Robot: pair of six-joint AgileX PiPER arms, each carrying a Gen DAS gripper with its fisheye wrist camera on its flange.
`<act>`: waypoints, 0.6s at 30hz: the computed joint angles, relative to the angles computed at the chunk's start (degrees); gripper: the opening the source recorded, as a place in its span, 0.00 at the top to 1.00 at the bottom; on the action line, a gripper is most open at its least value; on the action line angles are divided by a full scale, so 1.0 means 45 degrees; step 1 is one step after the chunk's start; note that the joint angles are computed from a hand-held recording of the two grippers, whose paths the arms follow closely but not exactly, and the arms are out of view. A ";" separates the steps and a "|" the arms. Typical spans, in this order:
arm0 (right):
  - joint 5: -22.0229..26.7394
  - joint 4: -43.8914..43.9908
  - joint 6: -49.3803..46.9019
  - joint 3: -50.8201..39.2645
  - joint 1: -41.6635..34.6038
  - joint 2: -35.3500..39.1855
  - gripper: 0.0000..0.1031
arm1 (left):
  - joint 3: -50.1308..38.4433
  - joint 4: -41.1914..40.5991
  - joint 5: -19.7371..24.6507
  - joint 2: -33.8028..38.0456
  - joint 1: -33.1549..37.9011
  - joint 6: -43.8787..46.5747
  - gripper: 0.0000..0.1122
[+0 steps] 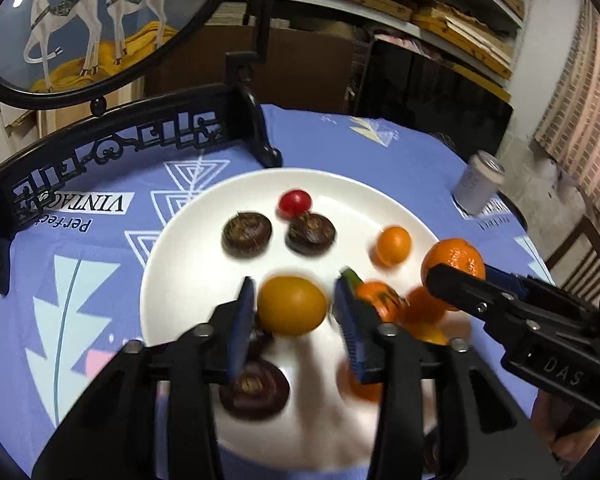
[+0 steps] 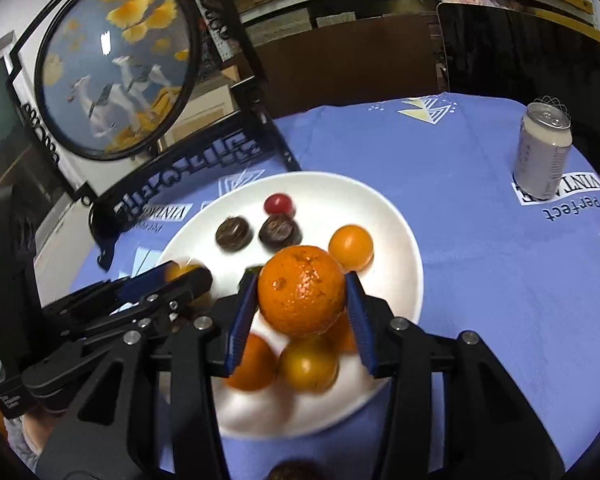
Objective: Organize fruits
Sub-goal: 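Drop the yellow fruit on the plate with the left gripper while the right gripper drops an orange, then grasp an orange with the left gripper while the right gripper grasps the dark brown fruit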
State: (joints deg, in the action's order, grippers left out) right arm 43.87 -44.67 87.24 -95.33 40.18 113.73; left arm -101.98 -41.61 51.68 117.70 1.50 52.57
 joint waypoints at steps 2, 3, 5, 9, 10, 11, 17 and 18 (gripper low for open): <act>-0.0568 -0.0293 0.0488 0.0528 -0.0126 -0.0220 0.42 | 0.0012 -0.0427 0.0078 0.0081 0.0126 0.0248 0.42; -0.0764 -0.0340 0.0583 0.0703 -0.0180 -0.0339 0.42 | -0.0120 -0.0551 0.0389 0.0117 0.0206 0.0425 0.41; -0.0768 -0.0697 0.0936 0.0905 -0.0104 -0.0662 0.38 | -0.0131 -0.0615 0.0525 -0.0037 0.0292 0.0547 0.40; -0.0452 -0.1691 0.2045 0.1333 0.0560 -0.1433 0.16 | 0.0576 -0.0933 0.0302 -0.0823 0.0577 0.0702 0.40; -0.0360 -0.1799 0.2227 0.1425 0.0747 -0.1609 0.12 | 0.0835 -0.0823 0.0173 -0.1057 0.0621 0.0689 0.40; -0.0361 -0.2034 0.2604 0.1715 0.1032 -0.1916 0.09 | 0.1078 -0.0677 0.0082 -0.1282 0.0672 0.0682 0.40; 0.1031 -0.5399 0.6784 0.4447 0.3577 -0.3478 0.02 | 0.4963 -0.1890 -0.0370 -0.3360 0.2123 0.3660 0.32; 0.1794 -0.5564 0.7047 0.4684 0.4102 -0.3497 0.02 | 0.5944 -0.2093 -0.0770 -0.3792 0.2363 0.4457 0.24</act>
State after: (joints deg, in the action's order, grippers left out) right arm 51.94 -69.71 118.96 -74.25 58.64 97.99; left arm -75.23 -51.03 48.21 100.63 12.13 72.62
